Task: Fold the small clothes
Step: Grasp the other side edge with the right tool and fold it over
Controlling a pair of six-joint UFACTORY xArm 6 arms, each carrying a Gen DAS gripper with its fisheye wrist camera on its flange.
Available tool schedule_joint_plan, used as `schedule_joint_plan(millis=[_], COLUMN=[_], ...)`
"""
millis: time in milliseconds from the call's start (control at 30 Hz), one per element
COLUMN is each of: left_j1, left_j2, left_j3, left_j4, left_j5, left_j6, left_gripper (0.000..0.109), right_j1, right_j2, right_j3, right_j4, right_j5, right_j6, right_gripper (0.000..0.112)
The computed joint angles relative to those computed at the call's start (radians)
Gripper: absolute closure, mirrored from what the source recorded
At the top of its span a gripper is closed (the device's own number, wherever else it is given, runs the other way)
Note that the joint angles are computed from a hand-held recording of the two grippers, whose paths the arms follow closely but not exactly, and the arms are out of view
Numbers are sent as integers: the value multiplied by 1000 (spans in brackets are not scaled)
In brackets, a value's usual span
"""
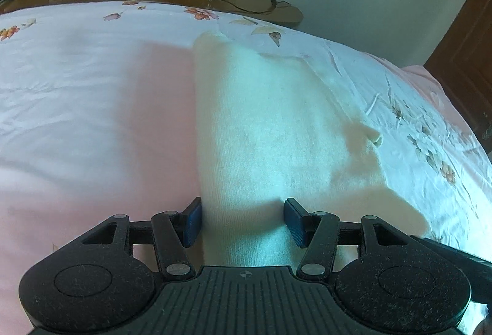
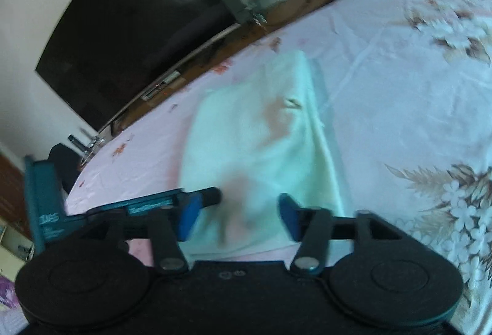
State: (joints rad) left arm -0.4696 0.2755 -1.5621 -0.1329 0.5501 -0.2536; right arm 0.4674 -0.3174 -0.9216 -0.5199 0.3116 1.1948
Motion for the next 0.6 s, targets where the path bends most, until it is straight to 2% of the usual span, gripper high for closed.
schedule_joint_plan(millis=[33,67,167,200,267,333,400,500,533,567,600], left_j1=[0,-1,-2,-2,0,3,1,6,11,16,23], left_j2=[-1,-2,-5,-3,3,2,4,10,14,20,34], left_j3=[2,4,9,5,-6,0,0,-33,-43,-56,-80], left_j4=[0,-2,9,23,17,-10,-25,-27,-34,-26,-6], left_j5=[-5,-8,-34,-37,-38,-37,-18,6,0,-11,-15], left_j6=[-1,-4,-22,-37,-34,-2,25,15,10,-9,-35], left_gripper=[53,53,53,53,64,64,63,51,45,40,38], right_j1=[7,10,0,1,10,22,19,21,20,18,11], right_j2=[10,24,65,73,77,59,61,48,43,39,35], right_j3=[-17,-33,-68,-80,-99,-95,-77,-72,-79,-85,-88], right_j4=[-41,-65,-94,-114,-151,-189,-107,-102,-94,-109,-130], right_j5=[39,68,107,127,177,224,253,244,246,246,236], right_j6=[17,32,82,88,83,85,33,-13,-28,-18,-2], right_gripper=[49,68,93,96,103,104,104,104,100,91,86])
